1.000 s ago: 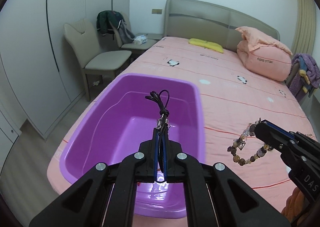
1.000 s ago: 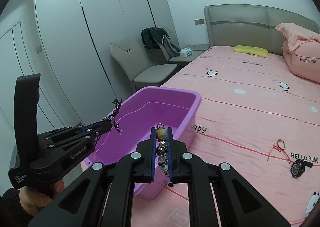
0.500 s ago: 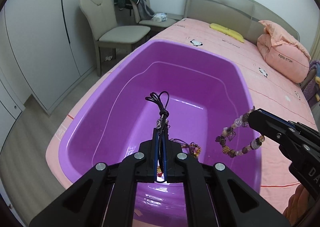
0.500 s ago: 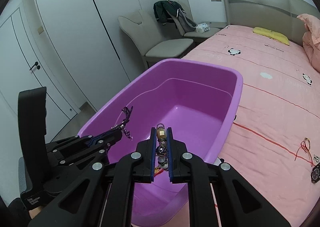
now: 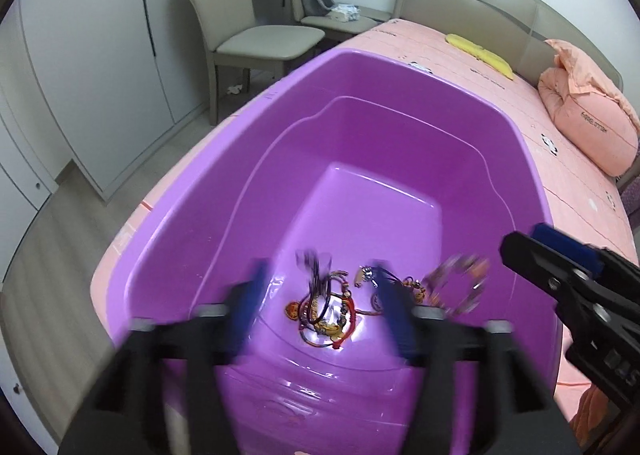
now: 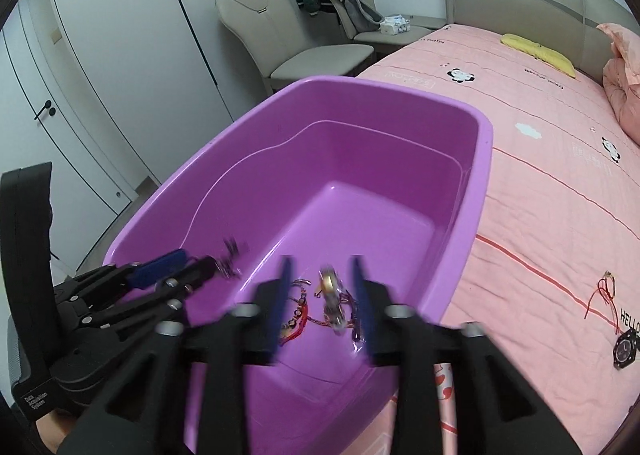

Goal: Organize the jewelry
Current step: 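Carry the keychain and beaded bracelet into the purple basin and open both tools, then withdraw both open tools from the basin back over the bed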

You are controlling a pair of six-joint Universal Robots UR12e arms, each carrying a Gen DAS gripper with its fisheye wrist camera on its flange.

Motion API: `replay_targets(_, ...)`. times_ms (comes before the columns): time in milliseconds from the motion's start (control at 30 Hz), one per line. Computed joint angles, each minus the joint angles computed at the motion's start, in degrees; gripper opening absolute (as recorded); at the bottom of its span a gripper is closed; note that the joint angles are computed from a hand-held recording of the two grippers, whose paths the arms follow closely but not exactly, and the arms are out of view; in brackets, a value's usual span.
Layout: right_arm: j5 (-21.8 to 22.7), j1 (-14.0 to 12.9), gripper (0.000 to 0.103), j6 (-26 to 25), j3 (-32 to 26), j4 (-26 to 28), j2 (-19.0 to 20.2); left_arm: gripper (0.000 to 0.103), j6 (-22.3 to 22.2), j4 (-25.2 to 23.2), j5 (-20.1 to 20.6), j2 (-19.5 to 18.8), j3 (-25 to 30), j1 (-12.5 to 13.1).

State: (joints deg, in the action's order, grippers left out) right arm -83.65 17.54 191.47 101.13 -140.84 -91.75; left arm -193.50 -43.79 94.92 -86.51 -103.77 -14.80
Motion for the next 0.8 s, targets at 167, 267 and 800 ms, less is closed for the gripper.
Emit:
replay_targets(167, -1.9, -0.1, 0.056, -0.4, 0.7, -1.3, -1.1, 0.090, -1.5, 1.2, 2.2, 0.5, 0.0, -0.6)
replay_targets(267, -1.0, -0.7, 0.056, 0.4, 1.3, -1.1, -1.8, 0.095, -2.6, 0.7, 2.5, 0.6, 0.3, -0.7)
replay_targets(800, 0.5, -2.5, 0.059, 0.6, 3.9, -0.6, -5.0, 0.096, -2.8, -0.3, 4.5, 1.7, 0.7, -2.5)
